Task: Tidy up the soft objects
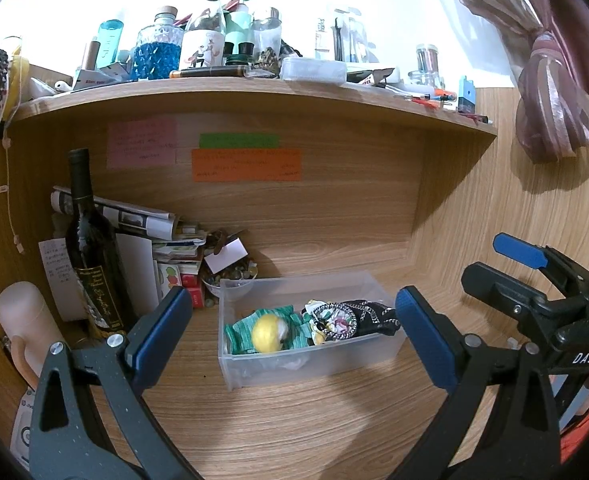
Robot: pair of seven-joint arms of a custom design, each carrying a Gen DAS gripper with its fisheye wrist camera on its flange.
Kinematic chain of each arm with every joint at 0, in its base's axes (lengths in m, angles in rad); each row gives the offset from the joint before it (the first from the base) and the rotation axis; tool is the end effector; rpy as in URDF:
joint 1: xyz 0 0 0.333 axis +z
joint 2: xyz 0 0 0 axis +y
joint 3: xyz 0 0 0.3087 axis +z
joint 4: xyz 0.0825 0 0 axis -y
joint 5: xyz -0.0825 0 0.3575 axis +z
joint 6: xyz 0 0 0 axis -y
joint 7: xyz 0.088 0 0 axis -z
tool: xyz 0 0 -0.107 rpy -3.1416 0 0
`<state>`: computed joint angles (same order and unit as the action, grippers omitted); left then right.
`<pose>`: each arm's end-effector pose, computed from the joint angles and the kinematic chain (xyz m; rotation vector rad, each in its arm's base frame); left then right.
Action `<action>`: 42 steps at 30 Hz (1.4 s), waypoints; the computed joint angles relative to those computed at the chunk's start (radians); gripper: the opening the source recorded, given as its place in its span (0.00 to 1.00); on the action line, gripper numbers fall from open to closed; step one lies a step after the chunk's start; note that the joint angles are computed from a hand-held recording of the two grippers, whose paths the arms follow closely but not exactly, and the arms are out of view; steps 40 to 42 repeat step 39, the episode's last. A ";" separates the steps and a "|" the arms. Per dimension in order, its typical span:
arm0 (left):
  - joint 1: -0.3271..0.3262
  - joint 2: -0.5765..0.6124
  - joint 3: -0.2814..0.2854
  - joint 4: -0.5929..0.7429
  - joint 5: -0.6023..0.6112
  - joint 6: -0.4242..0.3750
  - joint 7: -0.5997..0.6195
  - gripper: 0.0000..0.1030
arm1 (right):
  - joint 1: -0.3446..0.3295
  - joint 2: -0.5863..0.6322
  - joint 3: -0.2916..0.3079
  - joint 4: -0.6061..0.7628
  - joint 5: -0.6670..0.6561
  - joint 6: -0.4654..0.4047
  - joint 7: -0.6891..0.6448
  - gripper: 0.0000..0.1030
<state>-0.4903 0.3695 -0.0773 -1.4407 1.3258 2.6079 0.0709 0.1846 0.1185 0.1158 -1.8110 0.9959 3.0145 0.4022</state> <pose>0.5754 -0.3797 0.5602 -1.4811 1.4520 -1.0655 0.5981 0.1165 0.5775 -1.8140 1.0326 -0.7956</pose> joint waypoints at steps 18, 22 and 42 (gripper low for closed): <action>0.003 0.003 0.004 -0.003 -0.004 0.021 0.002 1.00 | 0.005 -0.003 0.002 -0.015 -0.040 0.019 0.051 1.00; 0.010 0.001 0.003 -0.008 -0.004 0.047 0.004 1.00 | 0.006 -0.003 0.002 -0.016 -0.046 0.021 0.058 1.00; 0.021 0.002 0.011 -0.016 -0.065 0.087 0.016 1.00 | 0.010 0.002 0.003 -0.023 -0.081 0.032 0.092 1.00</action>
